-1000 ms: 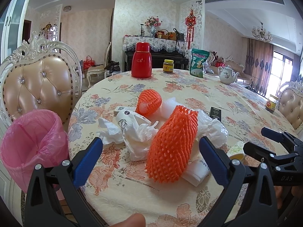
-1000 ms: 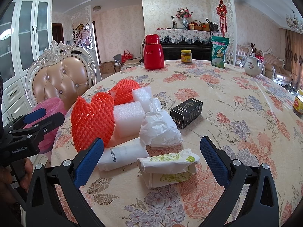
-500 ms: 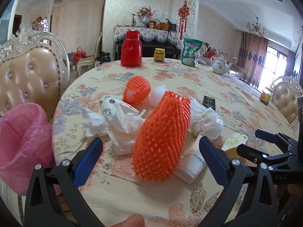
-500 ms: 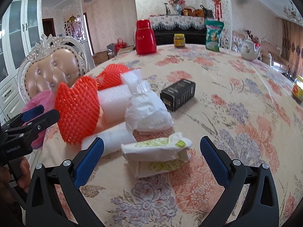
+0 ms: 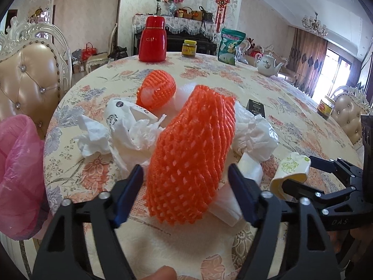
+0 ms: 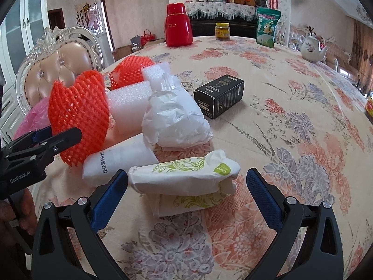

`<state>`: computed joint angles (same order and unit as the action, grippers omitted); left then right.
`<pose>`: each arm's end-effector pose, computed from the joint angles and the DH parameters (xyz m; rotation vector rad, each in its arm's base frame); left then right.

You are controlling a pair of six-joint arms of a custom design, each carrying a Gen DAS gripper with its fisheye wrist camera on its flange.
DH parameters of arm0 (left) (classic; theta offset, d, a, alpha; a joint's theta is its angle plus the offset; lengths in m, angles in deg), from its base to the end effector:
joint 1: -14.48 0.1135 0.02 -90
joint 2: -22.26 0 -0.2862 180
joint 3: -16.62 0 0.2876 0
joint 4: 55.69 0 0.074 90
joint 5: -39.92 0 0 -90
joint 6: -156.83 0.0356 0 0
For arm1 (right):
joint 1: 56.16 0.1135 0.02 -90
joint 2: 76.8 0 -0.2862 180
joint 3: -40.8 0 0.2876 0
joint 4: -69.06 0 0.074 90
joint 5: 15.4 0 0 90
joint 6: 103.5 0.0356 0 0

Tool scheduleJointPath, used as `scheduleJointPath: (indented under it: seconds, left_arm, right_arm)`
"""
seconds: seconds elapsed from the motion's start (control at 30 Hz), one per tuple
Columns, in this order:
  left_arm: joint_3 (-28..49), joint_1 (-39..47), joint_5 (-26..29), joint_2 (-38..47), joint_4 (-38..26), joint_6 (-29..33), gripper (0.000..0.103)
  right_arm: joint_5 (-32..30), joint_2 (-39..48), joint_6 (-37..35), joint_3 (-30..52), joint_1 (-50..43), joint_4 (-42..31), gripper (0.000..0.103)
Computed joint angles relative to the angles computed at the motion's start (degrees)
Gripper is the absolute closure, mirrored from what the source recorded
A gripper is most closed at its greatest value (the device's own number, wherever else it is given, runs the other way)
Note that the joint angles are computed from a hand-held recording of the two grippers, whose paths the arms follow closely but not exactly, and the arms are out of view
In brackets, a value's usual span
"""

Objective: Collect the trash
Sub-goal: 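Grasp the large orange foam net with the left tool while the right tool grasps the tissue pack, then carry the orange net and tissue pack over the pink wastebasket with both tools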

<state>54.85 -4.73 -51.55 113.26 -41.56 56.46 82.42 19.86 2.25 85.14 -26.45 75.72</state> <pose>0.2690 -0.0928 0.1022 0.1600 2.2511 -0.2490 0.2676 0.1471 0.0920 -0.2224 2.3591 0.2236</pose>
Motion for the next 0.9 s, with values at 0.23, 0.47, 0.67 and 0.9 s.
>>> scheduleJointPath:
  seconds: [0.23,0.47,0.67,0.9]
  left_arm:
    - [0.65,0.47,1.29,0.17,-0.97,0.17,0.064]
    - [0.07,0.90,2.38,-1.83,-1.01,0.68,0.069]
    - [-0.59,1.06,2.52,-4.70,-1.13,0.49,0.070]
    - [-1.26,2.79,2.76,-9.32,-2.01,0.45,0.070]
  right_arm:
    - [-1.21,0.91,-0.91,1.44,-1.39,-1.56,0.025]
    - [-0.87,-0.67,-0.21,0.10,-1.74,-0.68,0.025]
    - [0.79,-4.85,0.15,-1.55,-1.63,-0.57,0.025]
    - [2.37,-9.66,0.08,-1.41,-1.12,-1.60,0.025]
